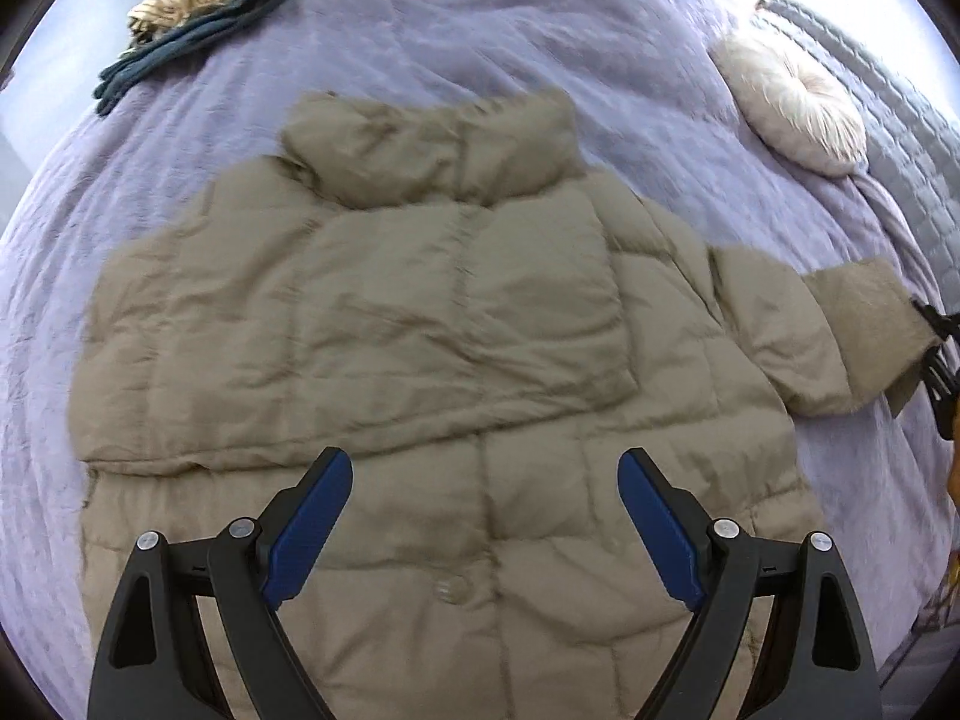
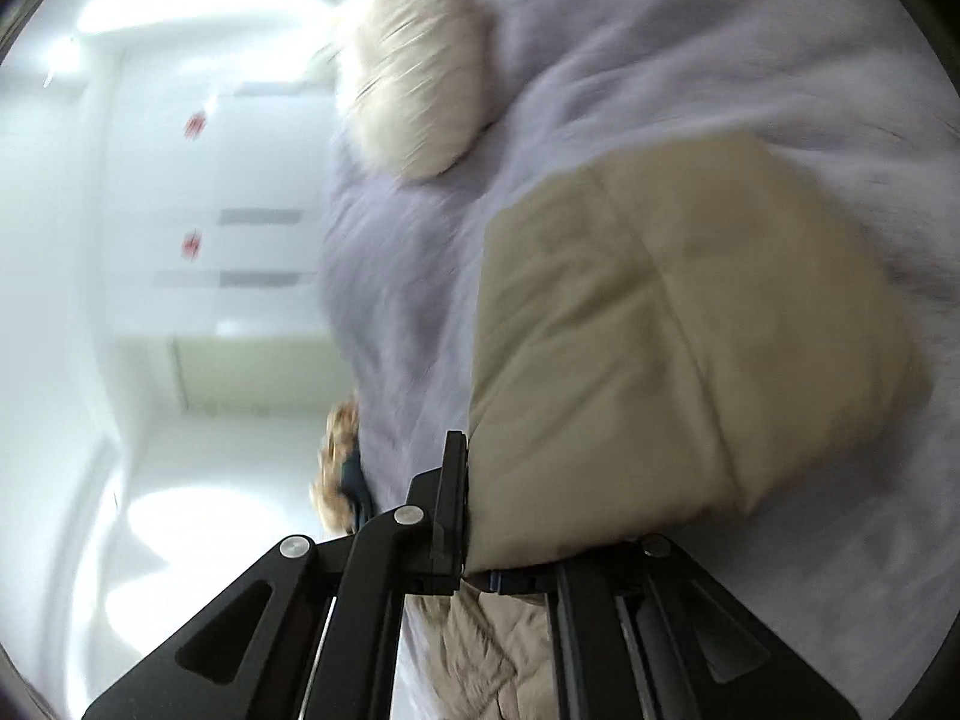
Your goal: Fold large clothes
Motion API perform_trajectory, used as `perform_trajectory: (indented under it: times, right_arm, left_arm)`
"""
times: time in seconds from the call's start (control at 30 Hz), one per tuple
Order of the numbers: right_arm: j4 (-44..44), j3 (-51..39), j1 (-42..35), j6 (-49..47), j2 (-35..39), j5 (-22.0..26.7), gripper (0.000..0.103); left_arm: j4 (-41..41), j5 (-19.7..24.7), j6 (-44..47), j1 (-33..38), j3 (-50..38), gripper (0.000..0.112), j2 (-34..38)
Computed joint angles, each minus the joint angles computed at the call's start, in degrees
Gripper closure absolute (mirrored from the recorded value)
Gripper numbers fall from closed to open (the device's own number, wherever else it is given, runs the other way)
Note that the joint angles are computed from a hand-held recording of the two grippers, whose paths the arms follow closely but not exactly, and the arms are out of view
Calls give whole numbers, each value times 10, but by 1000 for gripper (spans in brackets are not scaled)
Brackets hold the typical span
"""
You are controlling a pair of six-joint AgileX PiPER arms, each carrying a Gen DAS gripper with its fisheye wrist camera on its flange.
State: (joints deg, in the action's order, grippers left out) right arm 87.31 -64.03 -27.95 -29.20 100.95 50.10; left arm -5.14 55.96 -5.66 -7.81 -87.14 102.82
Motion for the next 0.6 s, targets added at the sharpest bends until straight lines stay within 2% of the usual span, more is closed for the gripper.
perform_trajectory:
  times: [0.2,0.37,0.5,0.6]
  right_arm:
    - [-87,-128,152,77,-8,-59,97]
    - [-360,-343,334,234,57,-82,97]
    - [-589,-529,478,352,159,-23,97]
    - [-691,-656,551,428,260,48,97]
  left_arm:
    - [-6,-7,33,66,-5,21,-6]
    - [-31,-9,79,139,1,21,-18]
    - [-39,-20,117,192,17,21,-27]
    - [-40,-28,134,221,22,21,-24]
